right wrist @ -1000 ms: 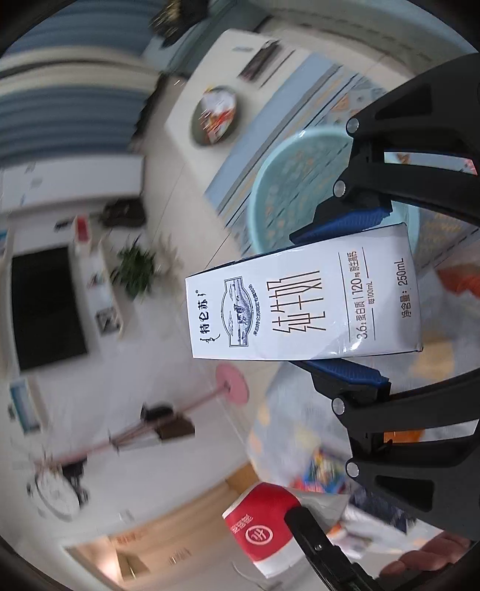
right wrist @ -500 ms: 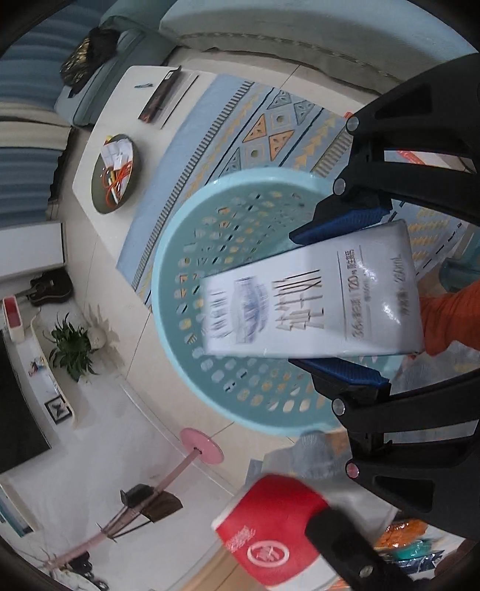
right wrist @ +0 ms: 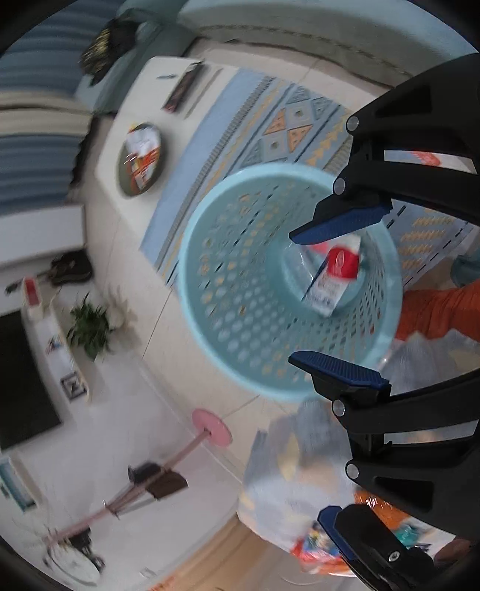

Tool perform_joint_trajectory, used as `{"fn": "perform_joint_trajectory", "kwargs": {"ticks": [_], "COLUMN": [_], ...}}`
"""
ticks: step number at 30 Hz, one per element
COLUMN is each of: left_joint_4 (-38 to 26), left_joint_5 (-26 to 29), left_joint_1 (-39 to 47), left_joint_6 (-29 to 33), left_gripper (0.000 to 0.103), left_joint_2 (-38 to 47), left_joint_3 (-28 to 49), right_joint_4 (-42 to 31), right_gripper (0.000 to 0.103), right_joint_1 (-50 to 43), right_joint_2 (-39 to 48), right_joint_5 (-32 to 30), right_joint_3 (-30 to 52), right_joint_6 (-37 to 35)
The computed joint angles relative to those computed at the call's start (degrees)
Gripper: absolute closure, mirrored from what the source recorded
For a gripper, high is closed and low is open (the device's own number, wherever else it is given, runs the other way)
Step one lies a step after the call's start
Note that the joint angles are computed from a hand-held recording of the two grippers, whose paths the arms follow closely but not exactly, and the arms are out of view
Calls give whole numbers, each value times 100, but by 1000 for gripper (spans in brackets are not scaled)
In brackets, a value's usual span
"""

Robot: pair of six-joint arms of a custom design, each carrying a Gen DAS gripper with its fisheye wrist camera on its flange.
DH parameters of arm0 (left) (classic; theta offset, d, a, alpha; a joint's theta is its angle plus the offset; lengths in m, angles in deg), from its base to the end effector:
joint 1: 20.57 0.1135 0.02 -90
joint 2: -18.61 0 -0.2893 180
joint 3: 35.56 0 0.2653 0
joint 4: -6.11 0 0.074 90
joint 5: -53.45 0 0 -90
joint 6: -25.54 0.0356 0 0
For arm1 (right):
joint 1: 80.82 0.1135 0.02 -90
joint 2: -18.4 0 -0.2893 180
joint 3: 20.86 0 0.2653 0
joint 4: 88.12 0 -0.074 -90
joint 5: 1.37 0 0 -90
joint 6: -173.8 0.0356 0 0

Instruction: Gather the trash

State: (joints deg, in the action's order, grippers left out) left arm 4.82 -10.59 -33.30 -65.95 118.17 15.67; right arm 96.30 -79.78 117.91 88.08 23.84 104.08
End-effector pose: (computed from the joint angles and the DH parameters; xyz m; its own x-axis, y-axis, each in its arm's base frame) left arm 0.3020 -0.0842 0.1199 -0.7551 0.1466 -0.6390 0.4553 0.8186 -0.3502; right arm 0.2905 0.0056 0.0976 -0.7309 0.3334 -0.5955 0.2442 0.9426 0.2279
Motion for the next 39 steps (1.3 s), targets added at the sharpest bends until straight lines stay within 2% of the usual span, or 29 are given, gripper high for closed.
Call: {"fn": "perform_joint_trajectory", "kwargs": {"ticks": [5,9,12,15,18,21,24,27,30,32,33,34,39], "left_joint_4": [-27,-291,-632,-983,-1435,-1589,-1678,-1898,-1694,-1664,-1683,-1684,-1493], "left_joint_5": [223,371,471,726,1182,1343,1277,1174,1017,1010,996,983,784], "left_joint_1": [677,1358,2001,2792,3767,4446,4858,4939,4853,4797,4727,4691,4474], "left_joint_6": [217,588,1084,1708,2379,2756,3089,3342,3294,3252,3186,3158,3051], "left_gripper": [46,46,35,31,26,23,23,23,23,23,24,25,32], "left_joint_2": [-939,-1634,-2074,-2240,-1994,-1623,-1075,-500,-80,122,234,304,423], "left_joint_3": [-624,-945,-1090,-1128,-939,-759,-463,-140,-48,25,96,135,99], "right_joint_4": [39,114,128,97,93,27,57,71,64,37,12,27,103], "right_gripper": [48,48,48,48,48,48,48,48,47,41,33,32,32], "right_joint_1": [949,1817,2403,2931,3264,3527,3656,3701,3715,3700,3699,3699,3744], "right_joint_2": [-839,-1115,-1040,-730,-335,58,358,615,785,856,909,924,1005], "right_joint_5": [402,725,927,1020,997,1052,1073,1051,1065,1037,1041,1042,1040], "right_joint_3": [-222,-233,-114,158,443,704,813,878,913,902,938,927,906], "right_joint_6": [-46,-119,-145,-143,-112,-112,-130,-146,-192,-227,-223,-227,-298]}}
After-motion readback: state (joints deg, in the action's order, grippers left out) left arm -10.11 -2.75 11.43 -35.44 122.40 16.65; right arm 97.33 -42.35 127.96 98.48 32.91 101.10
